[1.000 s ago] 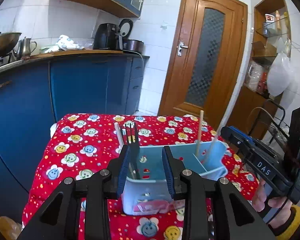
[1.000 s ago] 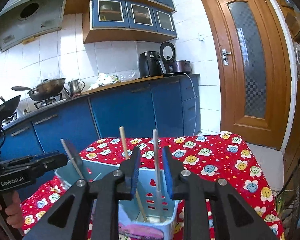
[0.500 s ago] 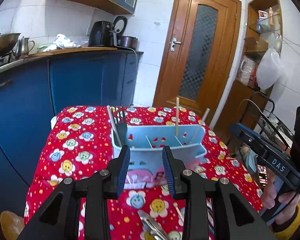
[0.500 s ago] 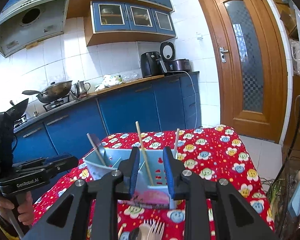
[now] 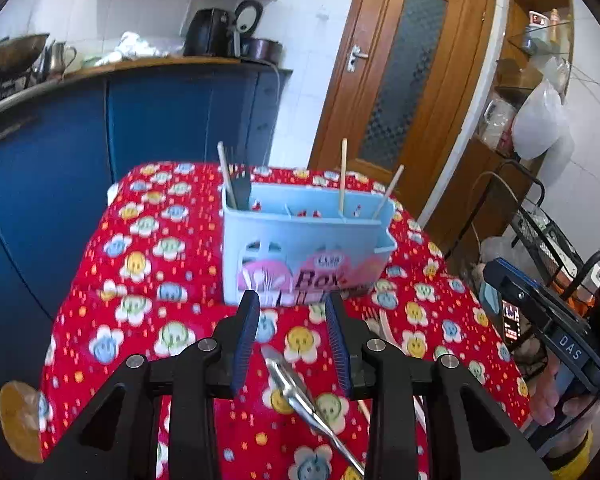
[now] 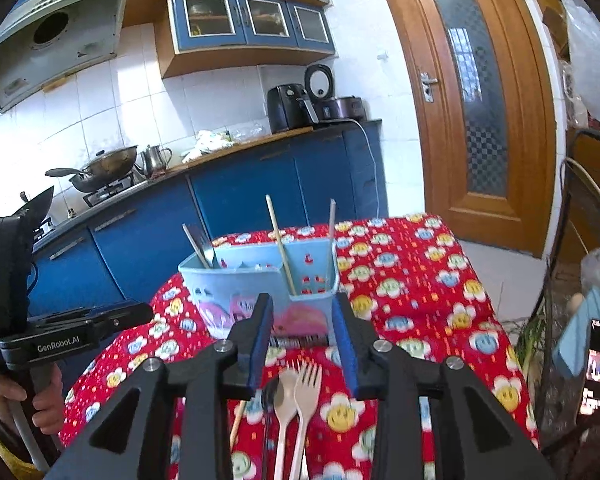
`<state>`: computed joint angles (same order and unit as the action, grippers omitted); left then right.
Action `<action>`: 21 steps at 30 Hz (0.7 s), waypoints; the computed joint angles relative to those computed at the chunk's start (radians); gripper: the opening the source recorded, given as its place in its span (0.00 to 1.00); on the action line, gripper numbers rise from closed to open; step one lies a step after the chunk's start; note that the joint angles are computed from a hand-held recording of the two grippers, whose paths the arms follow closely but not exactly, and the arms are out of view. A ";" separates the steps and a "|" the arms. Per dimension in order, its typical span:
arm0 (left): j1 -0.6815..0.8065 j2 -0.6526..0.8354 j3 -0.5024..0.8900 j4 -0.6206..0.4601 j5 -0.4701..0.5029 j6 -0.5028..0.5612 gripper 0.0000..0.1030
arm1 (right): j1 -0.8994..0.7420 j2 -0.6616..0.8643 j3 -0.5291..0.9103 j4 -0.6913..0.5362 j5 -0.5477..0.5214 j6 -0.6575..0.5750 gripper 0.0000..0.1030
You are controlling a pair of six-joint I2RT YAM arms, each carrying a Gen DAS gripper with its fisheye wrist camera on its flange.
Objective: Organize utensils
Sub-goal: 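Reach the left tool to the metal knife while the right tool approaches the white fork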
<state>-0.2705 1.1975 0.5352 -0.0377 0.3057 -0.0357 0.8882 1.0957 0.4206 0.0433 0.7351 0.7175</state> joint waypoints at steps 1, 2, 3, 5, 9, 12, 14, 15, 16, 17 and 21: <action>0.003 -0.003 -0.006 -0.007 0.003 0.000 0.34 | 0.009 -0.005 -0.006 -0.011 0.003 0.017 0.34; 0.003 -0.007 -0.010 -0.016 0.004 -0.001 0.34 | 0.021 -0.010 -0.014 -0.025 0.006 0.042 0.35; 0.002 -0.012 -0.018 -0.024 0.003 -0.003 0.34 | 0.039 -0.013 -0.022 -0.047 0.012 0.076 0.35; 0.000 -0.017 -0.032 -0.033 0.001 -0.008 0.34 | 0.057 -0.019 -0.036 -0.071 0.015 0.119 0.36; -0.010 -0.018 -0.056 -0.051 -0.009 -0.021 0.34 | 0.088 -0.036 -0.072 -0.116 0.010 0.195 0.37; -0.019 -0.010 -0.070 -0.058 -0.017 -0.035 0.34 | 0.113 -0.046 -0.098 -0.141 0.011 0.248 0.39; -0.032 -0.009 -0.076 -0.062 -0.030 -0.045 0.34 | 0.127 -0.058 -0.117 -0.154 0.010 0.277 0.39; -0.038 -0.007 -0.079 -0.064 -0.037 -0.048 0.34 | 0.131 -0.060 -0.123 -0.156 0.010 0.285 0.40; -0.046 -0.005 -0.082 -0.066 -0.045 -0.052 0.34 | 0.137 -0.064 -0.132 -0.159 0.009 0.297 0.40; -0.052 -0.001 -0.082 -0.067 -0.051 -0.055 0.34 | 0.139 -0.065 -0.136 -0.161 0.007 0.303 0.40; -0.091 0.014 -0.092 -0.066 -0.084 -0.073 0.34 | 0.155 -0.076 -0.164 -0.164 0.006 0.342 0.41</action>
